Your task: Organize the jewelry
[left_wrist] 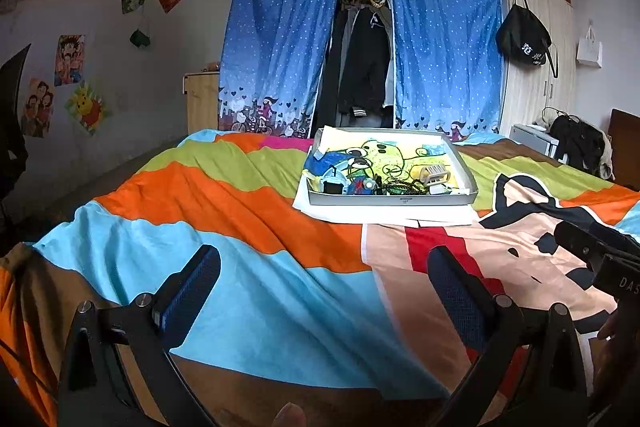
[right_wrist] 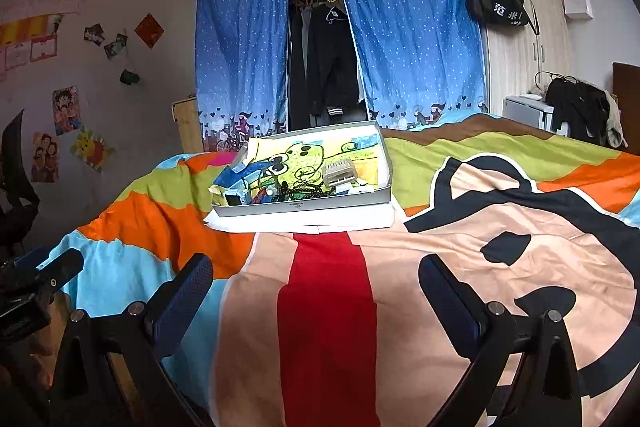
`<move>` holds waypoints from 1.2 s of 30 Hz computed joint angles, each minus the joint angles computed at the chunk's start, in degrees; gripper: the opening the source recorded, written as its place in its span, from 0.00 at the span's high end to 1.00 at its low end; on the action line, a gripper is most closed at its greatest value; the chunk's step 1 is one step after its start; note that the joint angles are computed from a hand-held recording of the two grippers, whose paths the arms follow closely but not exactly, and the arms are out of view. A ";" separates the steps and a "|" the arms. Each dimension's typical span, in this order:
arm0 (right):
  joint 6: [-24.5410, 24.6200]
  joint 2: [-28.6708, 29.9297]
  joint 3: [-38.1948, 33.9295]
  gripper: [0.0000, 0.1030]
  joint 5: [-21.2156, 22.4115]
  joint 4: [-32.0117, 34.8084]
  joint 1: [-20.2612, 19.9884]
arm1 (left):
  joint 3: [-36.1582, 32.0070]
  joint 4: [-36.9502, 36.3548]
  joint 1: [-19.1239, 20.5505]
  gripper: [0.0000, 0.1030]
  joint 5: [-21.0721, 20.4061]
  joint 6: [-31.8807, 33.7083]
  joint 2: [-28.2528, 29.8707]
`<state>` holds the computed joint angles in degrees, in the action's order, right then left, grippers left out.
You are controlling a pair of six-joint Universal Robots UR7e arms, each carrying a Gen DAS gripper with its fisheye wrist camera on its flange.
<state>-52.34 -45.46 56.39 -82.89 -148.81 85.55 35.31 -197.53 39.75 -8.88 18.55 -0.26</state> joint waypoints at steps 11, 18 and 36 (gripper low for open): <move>-0.30 0.15 -0.28 0.00 -0.08 0.88 0.01 | -0.94 -1.85 0.09 0.01 0.44 1.66 0.39; -0.45 0.17 -0.30 0.00 -0.09 1.06 -0.03 | -1.01 -2.32 0.11 0.01 0.40 2.34 0.43; -0.62 0.19 -0.19 0.00 -0.25 1.47 -0.07 | -1.05 -2.86 0.09 0.01 0.29 3.10 0.47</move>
<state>-52.96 -45.27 56.20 -83.14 -147.34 85.48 34.25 -200.39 39.85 -8.59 21.65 0.21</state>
